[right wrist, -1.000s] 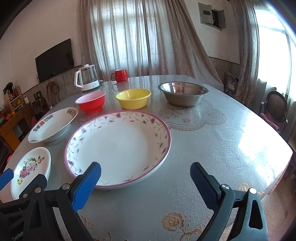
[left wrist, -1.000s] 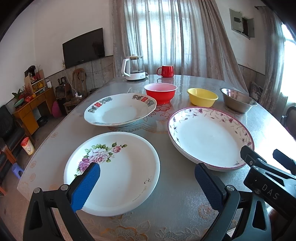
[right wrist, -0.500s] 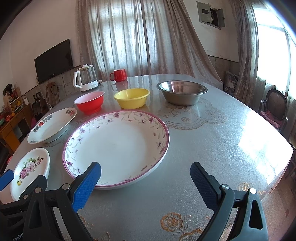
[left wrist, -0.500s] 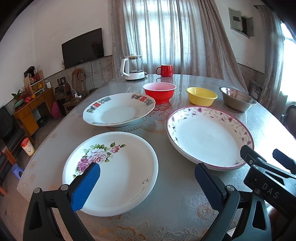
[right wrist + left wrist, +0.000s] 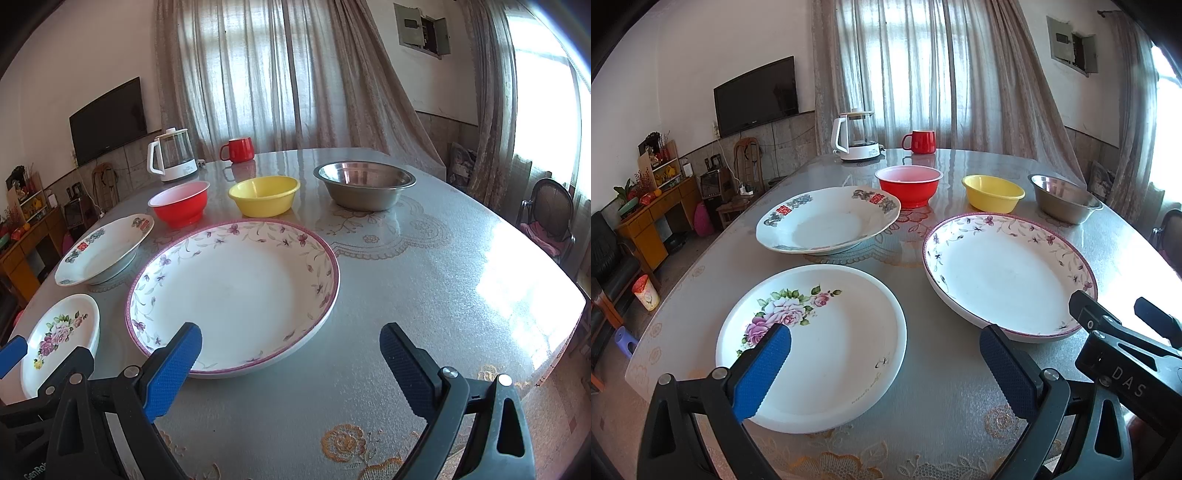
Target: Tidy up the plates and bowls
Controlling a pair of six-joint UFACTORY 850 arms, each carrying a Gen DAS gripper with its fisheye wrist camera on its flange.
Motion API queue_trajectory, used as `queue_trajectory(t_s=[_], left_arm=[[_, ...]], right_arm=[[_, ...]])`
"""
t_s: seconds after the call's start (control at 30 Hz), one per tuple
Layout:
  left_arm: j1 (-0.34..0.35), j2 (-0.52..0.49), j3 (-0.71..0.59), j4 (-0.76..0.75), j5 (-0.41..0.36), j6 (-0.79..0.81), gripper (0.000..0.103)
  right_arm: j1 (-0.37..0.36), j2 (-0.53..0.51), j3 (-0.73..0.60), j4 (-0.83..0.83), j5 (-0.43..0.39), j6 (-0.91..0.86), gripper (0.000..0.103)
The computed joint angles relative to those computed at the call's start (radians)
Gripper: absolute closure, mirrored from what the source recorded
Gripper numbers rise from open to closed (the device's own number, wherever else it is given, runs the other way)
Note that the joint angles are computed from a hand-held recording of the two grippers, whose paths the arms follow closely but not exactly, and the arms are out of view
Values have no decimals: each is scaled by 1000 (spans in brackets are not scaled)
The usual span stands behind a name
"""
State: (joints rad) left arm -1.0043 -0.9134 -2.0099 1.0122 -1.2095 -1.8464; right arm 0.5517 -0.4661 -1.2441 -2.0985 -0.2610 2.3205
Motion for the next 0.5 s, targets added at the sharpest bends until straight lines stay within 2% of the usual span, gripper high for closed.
queue_trajectory(t_s=[0.1, 0.23, 0.3, 0.4, 0.5], left_arm=[[0, -2, -3, 1, 0, 3, 0], [3, 0, -1, 2, 14, 9, 0], [7, 34, 52, 29, 81, -22, 0], [25, 108, 159, 81, 247, -105, 0], [49, 136, 183, 83, 338, -106, 0]], right_arm=[[-2, 1, 4, -68, 0, 77, 4], [-2, -3, -4, 7, 3, -15, 4], [-9, -7, -10, -12, 25, -9, 4], [-29, -10, -25, -93, 76, 52, 5], [-59, -19, -47, -289, 125, 262, 11]])
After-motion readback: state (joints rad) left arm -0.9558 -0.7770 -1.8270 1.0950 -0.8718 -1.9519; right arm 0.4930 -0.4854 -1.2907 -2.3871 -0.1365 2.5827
